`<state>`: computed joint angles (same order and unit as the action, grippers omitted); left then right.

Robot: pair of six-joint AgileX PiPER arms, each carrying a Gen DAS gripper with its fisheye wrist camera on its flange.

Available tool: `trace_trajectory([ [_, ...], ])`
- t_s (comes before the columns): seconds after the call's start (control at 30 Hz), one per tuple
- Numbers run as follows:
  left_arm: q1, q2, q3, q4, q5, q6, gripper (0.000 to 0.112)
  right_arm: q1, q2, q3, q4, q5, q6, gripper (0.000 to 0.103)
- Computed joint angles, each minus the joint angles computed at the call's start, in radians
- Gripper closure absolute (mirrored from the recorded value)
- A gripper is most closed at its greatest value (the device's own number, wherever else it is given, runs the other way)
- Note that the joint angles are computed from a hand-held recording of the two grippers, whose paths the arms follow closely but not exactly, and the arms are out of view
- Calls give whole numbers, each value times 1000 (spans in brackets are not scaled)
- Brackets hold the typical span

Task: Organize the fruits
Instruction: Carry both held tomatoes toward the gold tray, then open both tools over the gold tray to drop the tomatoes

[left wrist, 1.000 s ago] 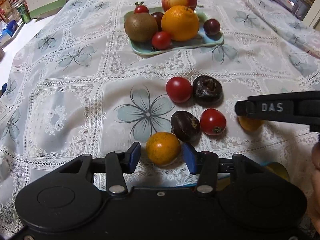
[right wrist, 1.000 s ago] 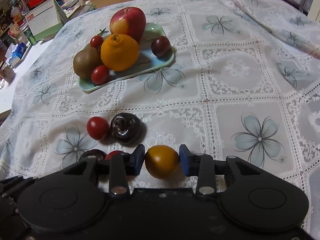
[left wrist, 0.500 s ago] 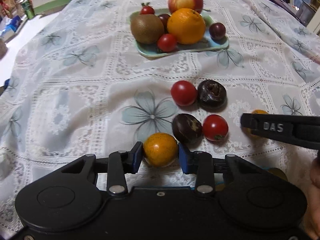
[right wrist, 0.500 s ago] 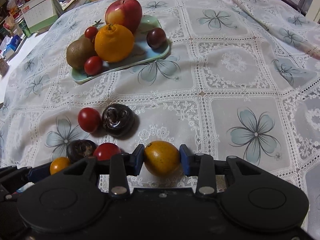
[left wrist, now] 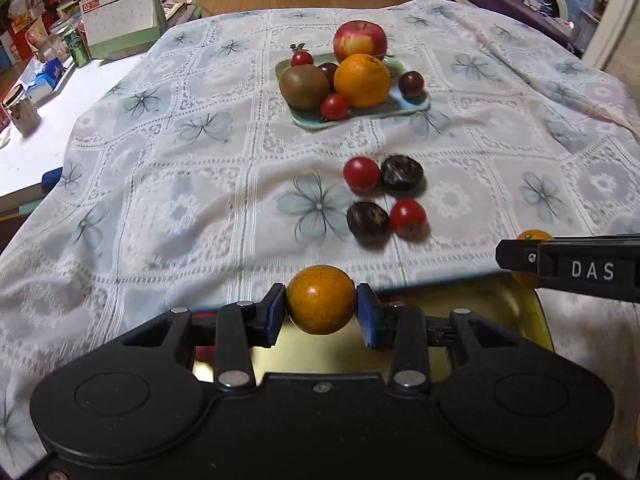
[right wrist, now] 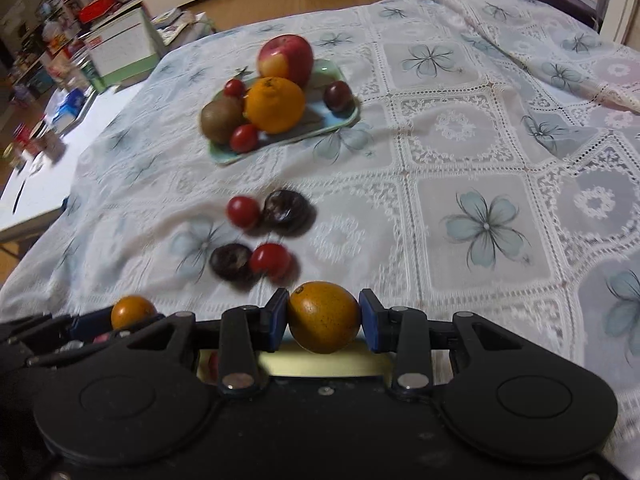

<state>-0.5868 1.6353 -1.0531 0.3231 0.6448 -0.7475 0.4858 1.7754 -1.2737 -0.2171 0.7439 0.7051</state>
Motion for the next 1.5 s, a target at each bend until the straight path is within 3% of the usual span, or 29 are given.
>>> trace_trajectory([
  [0.27, -73, -138, 164, 36, -4, -108, 66, 47, -90, 94, 99, 59, -100, 65],
  [0.4, -117, -160, 225, 105, -2, -235, 66, 93, -122, 145, 61, 84, -75, 65],
  [0.63, -140, -192, 301, 84, -40, -296, 66, 132, -194, 225, 72, 74, -20, 65],
  [0.73, -168, -201, 303, 127, -12, -359, 66, 119, -184, 206, 114, 96, -49, 65],
  [0.87, -147, -203, 302, 89, -28, -314, 66, 101, -189, 202, 140, 115, -58, 65],
  [1.5, -159, -121, 220, 149, -2, -354, 66, 96, -136, 187, 93, 121, -13, 65],
])
